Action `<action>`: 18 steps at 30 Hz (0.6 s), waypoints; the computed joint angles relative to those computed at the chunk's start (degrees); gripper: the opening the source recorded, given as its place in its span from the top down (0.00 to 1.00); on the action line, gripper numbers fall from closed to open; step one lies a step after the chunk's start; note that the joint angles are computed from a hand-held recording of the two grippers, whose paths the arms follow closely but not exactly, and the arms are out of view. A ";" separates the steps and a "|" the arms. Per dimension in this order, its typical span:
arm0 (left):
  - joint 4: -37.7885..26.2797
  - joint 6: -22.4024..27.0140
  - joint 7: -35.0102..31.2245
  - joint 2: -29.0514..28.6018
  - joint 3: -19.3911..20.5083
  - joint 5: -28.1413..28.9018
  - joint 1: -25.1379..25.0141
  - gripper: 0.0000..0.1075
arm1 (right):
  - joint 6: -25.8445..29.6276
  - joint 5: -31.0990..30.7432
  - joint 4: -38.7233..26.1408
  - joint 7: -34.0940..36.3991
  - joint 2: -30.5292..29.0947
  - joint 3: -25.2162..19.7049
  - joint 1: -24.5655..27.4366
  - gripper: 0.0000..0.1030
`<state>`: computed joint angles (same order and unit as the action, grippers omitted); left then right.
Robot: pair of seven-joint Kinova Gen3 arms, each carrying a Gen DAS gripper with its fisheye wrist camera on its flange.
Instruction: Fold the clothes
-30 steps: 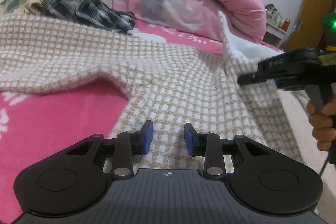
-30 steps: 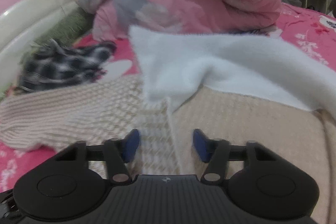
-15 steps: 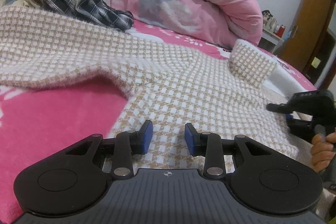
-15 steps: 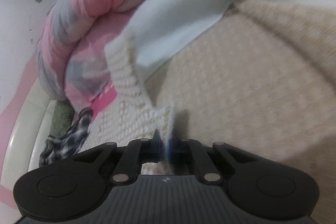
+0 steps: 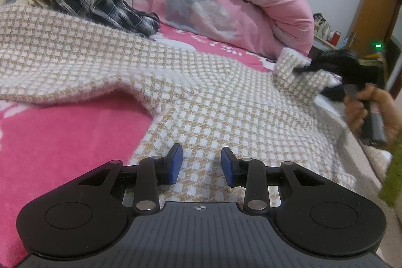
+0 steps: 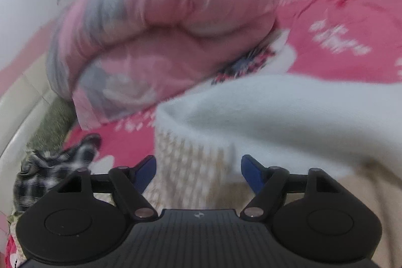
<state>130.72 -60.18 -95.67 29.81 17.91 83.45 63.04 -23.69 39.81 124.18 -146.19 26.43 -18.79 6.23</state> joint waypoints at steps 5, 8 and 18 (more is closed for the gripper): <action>0.20 -0.14 0.53 0.03 -0.01 -0.39 0.06 0.68 | -11.65 -9.54 4.93 11.64 -0.69 1.79 -0.85 0.96; 0.46 -0.07 1.34 0.14 -0.16 -1.03 0.05 0.68 | -16.16 -16.29 5.95 17.21 2.45 5.55 -3.55 0.95; 0.40 -0.03 1.30 0.25 -0.24 -0.86 0.27 0.68 | -18.49 -32.64 7.96 24.53 4.32 -1.10 1.75 0.90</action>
<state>131.12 -60.21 -94.37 30.05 17.67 82.59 63.31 -42.18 7.16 132.14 -121.66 30.76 -19.89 7.97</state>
